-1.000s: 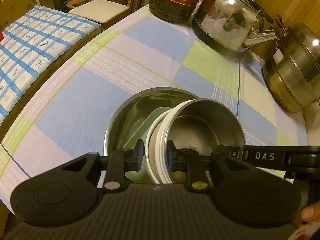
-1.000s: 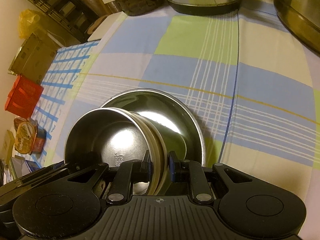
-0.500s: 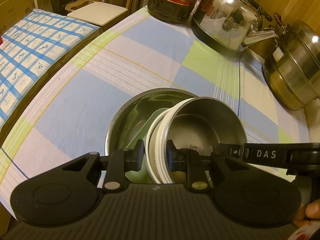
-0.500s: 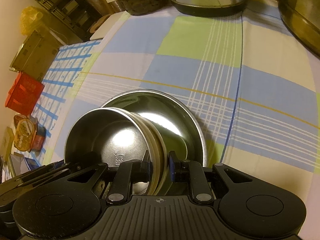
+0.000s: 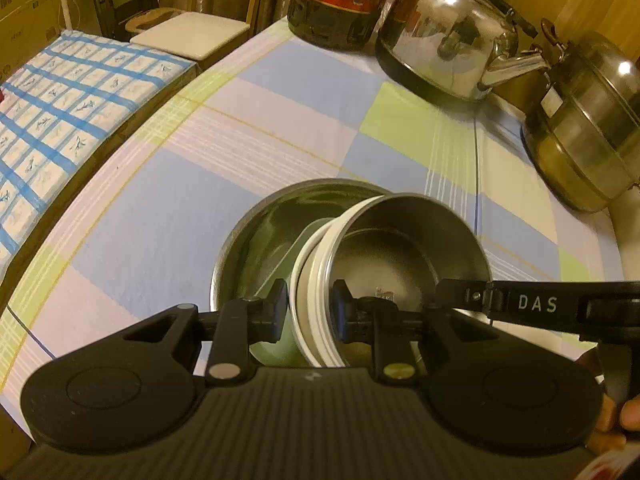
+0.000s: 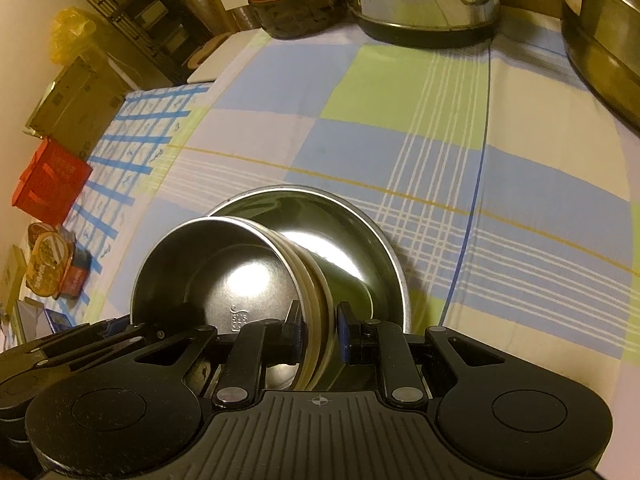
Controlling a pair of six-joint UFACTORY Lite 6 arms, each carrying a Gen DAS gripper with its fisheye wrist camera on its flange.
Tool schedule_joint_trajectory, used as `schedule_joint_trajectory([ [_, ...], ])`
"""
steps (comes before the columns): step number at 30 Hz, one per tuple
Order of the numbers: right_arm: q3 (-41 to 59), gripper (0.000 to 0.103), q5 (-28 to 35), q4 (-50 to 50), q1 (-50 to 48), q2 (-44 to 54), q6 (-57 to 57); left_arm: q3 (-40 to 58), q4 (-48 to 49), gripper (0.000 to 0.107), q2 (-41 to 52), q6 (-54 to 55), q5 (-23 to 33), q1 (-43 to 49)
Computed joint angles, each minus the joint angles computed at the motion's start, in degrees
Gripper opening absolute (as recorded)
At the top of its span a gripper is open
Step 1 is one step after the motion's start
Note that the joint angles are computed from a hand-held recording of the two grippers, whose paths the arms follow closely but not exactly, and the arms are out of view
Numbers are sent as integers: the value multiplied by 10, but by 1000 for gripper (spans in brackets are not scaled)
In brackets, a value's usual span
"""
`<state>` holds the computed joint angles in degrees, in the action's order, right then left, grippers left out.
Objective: Organize plates and bowls
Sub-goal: 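Carry the bowl stack with the right gripper over the steel basin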
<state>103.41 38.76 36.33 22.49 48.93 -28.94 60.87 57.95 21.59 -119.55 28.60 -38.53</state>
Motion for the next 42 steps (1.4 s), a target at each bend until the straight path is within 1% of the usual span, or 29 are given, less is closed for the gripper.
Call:
schedule_joint_trajectory([
  [3, -4, 18, -1, 11, -3, -3, -15, -10, 22, 21, -15, -18, 10, -6],
  [5, -16, 18, -4, 38, -10, -8, -44, -15, 34, 21, -26, -24, 20, -12],
  [8, -53, 18, -7, 111, -30, -22, -122, -22, 51, 21, -36, -26, 31, -18],
  [11, -85, 18, 4, 190, -54, -31, -193, -30, 63, 20, -44, -30, 35, -23],
  [14, -106, 19, 10, 236, -67, -38, -240, -38, 71, 16, -50, -35, 27, -22],
  [16, -123, 19, 7, 260, -70, -46, -265, -44, 81, 10, -53, -43, 14, -18],
  [19, -137, 19, 4, 280, -72, -53, -284, -43, 83, 9, -51, -40, 11, -17],
  [26, -132, 19, 14, 285, -75, -53, -287, -64, 91, 8, -70, -53, -32, 7],
  [30, -131, 18, 14, 288, -75, -57, -299, -64, 92, 8, -70, -52, -34, 8],
  [31, -133, 14, 9, 288, -73, -59, -298, -63, 92, 8, -69, -52, -34, 8],
  [33, -134, 13, 8, 286, -73, -59, -292, -63, 90, 8, -69, -50, -36, 9],
  [37, -114, 13, 19, 264, -73, -51, -245, -66, 77, 8, -75, -39, -53, 20],
  [40, -78, 13, 36, 224, -74, -36, -179, -66, 57, 8, -78, -17, -65, 31],
  [42, -49, 13, 48, 189, -72, -26, -125, -59, 29, 8, -79, 19, -70, 38],
])
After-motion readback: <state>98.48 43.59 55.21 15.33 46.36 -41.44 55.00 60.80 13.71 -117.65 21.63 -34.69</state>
